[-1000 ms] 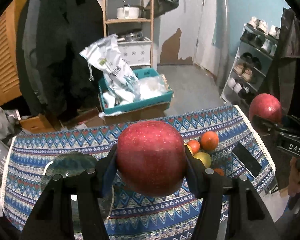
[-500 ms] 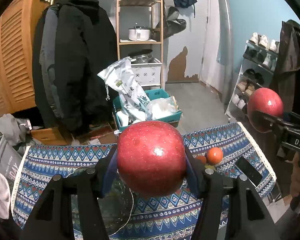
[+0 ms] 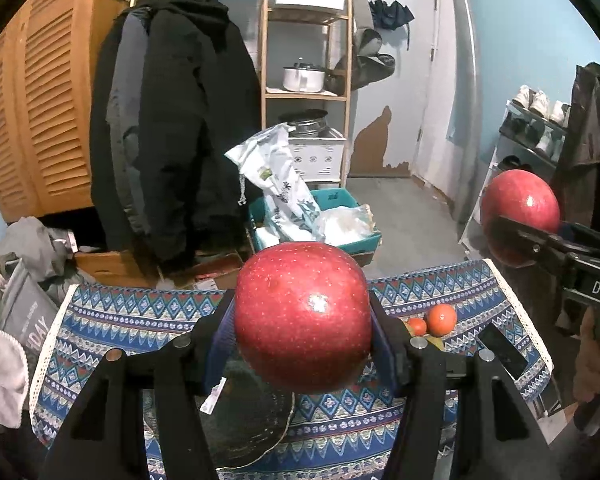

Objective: Organize fruits
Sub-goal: 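Carry the red apple with the right gripper over the dark glass plate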

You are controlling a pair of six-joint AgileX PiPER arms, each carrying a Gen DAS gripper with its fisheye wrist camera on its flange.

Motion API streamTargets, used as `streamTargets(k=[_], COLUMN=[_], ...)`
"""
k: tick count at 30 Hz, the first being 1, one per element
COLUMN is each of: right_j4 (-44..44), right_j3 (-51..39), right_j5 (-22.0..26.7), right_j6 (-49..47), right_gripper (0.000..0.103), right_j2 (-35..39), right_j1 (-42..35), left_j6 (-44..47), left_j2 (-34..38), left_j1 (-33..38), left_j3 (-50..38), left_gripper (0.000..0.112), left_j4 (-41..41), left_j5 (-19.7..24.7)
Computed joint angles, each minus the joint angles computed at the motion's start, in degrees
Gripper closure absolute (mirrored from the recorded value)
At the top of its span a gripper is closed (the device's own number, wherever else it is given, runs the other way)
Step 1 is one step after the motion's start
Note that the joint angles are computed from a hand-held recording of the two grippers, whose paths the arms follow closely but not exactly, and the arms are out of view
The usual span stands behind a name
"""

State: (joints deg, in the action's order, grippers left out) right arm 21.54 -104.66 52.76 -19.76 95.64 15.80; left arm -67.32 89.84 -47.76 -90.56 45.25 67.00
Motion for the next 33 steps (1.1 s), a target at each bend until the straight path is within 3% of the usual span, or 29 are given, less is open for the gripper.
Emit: streamTargets(k=[20,33], right_j4=[-5.83,-8.14], right_j3=[-10.03,-18.57], right_j5=[2.58,5.42], right_j6=[8.58,12.65], right_gripper=[0.025,0.025], right_j2=[8.91,18.42], right_j1=[13.9,21.77], left_j6=[-4.81,-3.06], left_j2=[-13.08,-18.52], left_j1=[6.18,17.04], left_j3=[17.64,30.3], left_gripper=[0.051,0.051], left_j4=[-0.5,-5.68], left_j5=[-2.07,-10.01])
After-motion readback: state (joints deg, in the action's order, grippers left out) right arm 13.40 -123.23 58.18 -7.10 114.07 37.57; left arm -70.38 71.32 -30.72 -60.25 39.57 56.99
